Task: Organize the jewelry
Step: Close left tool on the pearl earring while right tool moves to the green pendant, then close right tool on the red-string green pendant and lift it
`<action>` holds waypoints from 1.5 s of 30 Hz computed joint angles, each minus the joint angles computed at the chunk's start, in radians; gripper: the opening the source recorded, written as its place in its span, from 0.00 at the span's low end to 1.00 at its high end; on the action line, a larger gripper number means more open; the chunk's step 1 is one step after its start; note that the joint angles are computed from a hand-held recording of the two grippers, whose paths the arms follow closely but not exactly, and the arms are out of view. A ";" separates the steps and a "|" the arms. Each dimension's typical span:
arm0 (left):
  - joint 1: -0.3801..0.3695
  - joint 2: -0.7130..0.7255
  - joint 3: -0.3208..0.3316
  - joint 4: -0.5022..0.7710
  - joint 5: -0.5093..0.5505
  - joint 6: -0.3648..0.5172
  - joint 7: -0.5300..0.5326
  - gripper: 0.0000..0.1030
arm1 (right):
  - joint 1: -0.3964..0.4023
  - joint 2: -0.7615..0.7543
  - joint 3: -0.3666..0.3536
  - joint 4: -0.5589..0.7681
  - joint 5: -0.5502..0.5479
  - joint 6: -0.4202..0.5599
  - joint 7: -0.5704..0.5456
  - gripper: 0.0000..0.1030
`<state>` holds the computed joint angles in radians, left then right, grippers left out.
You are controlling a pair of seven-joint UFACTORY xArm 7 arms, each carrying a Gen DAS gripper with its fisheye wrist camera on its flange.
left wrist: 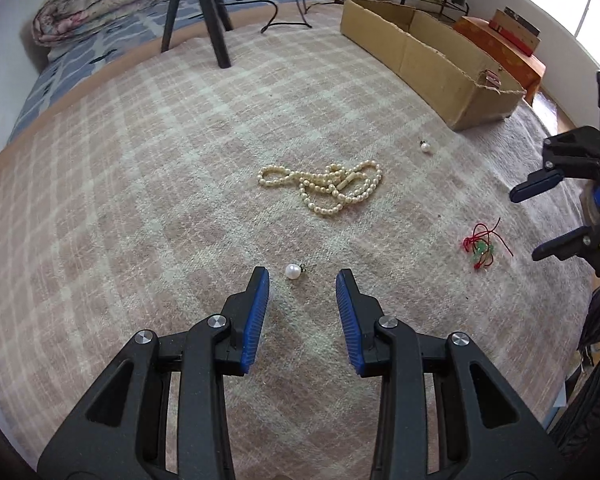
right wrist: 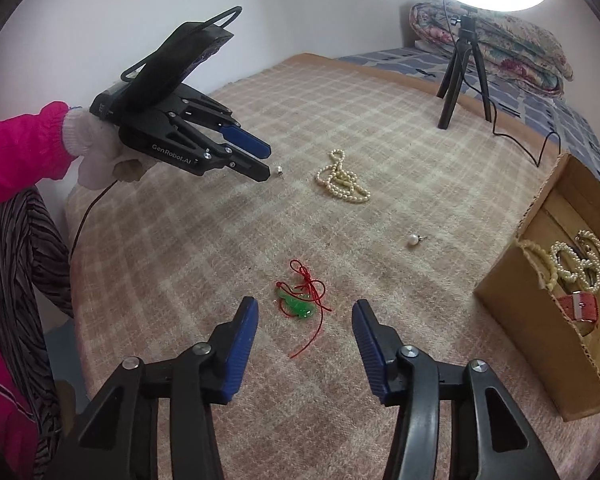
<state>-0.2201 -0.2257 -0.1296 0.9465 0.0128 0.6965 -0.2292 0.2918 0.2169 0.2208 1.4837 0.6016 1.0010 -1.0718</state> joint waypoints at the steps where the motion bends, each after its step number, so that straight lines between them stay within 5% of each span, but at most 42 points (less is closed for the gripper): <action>1: -0.004 -0.003 0.001 -0.002 -0.004 -0.004 0.014 0.34 | 0.003 0.004 0.001 0.003 -0.006 -0.002 -0.002 0.46; 18: -0.008 0.064 0.026 0.020 -0.084 -0.039 0.166 0.34 | 0.025 0.099 0.028 0.074 -0.070 -0.011 -0.004 0.46; 45: -0.025 0.021 -0.003 -0.008 -0.040 -0.007 0.097 0.14 | 0.032 0.120 0.028 0.090 -0.113 0.020 0.018 0.24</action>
<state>-0.2447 -0.2047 -0.1321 0.9382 -0.0273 0.6899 -0.1318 0.3242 0.3366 0.2484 1.5736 0.4889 1.0213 -1.0537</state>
